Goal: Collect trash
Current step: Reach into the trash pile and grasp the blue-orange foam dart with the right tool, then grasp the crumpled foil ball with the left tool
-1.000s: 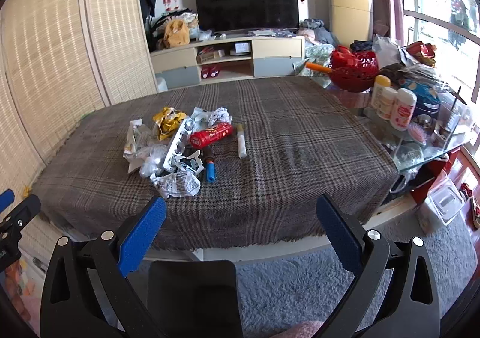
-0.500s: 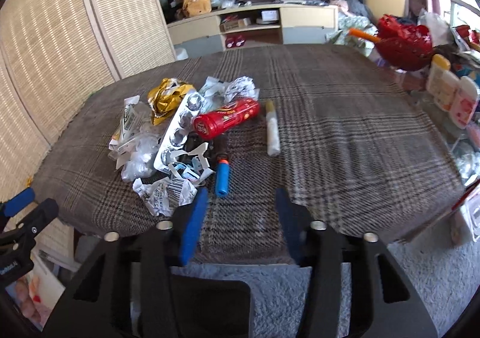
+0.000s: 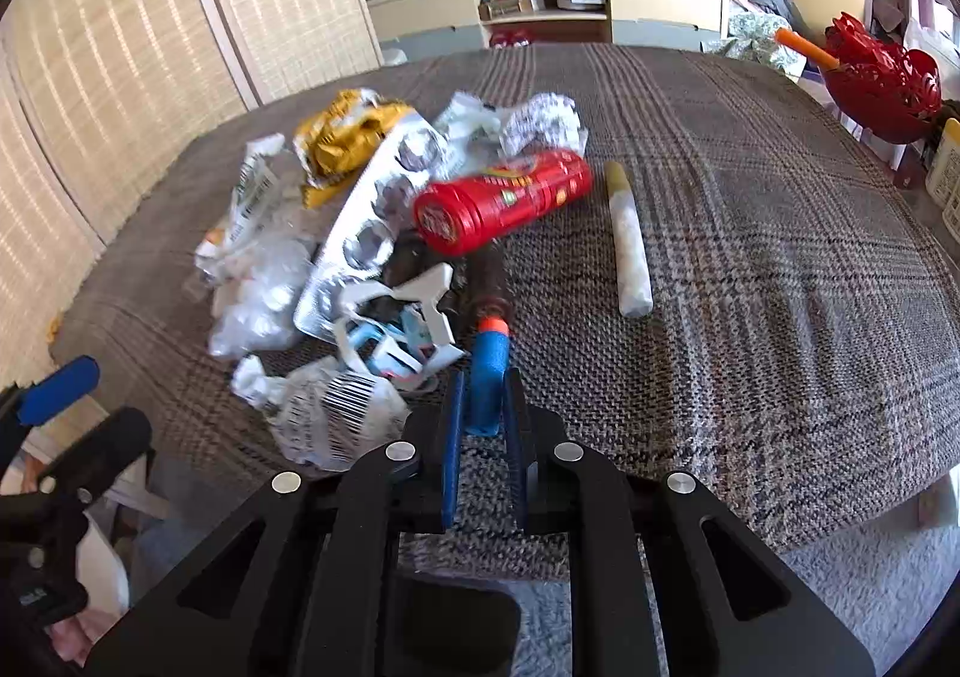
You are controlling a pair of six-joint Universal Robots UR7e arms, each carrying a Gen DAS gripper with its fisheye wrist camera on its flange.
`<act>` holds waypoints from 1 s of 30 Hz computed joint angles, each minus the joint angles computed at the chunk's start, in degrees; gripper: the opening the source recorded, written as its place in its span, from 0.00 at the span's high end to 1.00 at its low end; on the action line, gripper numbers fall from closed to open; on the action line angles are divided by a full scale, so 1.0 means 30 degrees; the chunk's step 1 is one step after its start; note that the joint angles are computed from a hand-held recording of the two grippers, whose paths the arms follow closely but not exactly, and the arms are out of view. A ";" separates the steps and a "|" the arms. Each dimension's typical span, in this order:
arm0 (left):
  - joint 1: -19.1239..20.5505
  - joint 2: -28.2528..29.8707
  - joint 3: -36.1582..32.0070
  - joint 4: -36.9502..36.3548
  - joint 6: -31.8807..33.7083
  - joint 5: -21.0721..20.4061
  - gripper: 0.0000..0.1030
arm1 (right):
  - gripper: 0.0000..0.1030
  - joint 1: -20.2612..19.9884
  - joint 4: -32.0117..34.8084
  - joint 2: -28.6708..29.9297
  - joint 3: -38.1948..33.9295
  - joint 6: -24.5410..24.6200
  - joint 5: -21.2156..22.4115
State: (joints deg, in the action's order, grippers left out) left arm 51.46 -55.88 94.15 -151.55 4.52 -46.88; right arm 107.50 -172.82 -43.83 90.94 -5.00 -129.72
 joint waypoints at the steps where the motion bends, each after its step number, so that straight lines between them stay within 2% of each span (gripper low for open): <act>1: 0.0061 0.0071 -0.0086 0.0135 -0.0046 -0.0150 0.26 | 0.87 -0.0033 -0.0187 -0.0056 0.0122 -0.0104 0.0107; 6: 0.0230 0.0433 -0.0410 0.0434 -0.0067 -0.0675 0.26 | 0.87 -0.0132 -0.0577 -0.0285 0.0469 -0.0245 0.0323; 13: 0.0470 0.1334 -0.1218 0.0978 0.0091 -0.1874 0.30 | 0.87 -0.0452 -0.2011 -0.1942 0.2488 -0.0055 -0.0126; 15: 0.0536 0.1563 -0.1450 0.1261 0.0036 -0.2240 0.36 | 0.87 -0.0563 -0.2069 -0.2178 0.2815 0.0083 -0.0205; 22: 0.0723 0.2463 -0.2100 0.1488 0.0254 -0.2897 0.45 | 0.87 -0.0711 -0.2588 -0.2416 0.3488 0.0118 0.0039; 24: 0.0626 0.2530 -0.1987 0.1229 0.0714 -0.2637 0.65 | 0.87 -0.0659 -0.2707 -0.2314 0.3466 0.0257 0.0032; 26: 0.0654 0.2374 -0.1914 0.1411 0.0634 -0.3100 0.80 | 0.87 -0.0631 -0.2780 -0.2259 0.3452 0.0336 -0.0001; 30: 0.0673 0.1925 -0.1536 0.1529 0.0311 -0.3574 0.87 | 0.87 -0.0442 -0.2732 -0.2252 0.3579 0.0570 -0.0192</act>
State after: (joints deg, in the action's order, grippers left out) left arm 53.48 -50.10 89.54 -146.96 5.45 -57.60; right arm 106.17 -181.02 -50.59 101.68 -3.29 -130.29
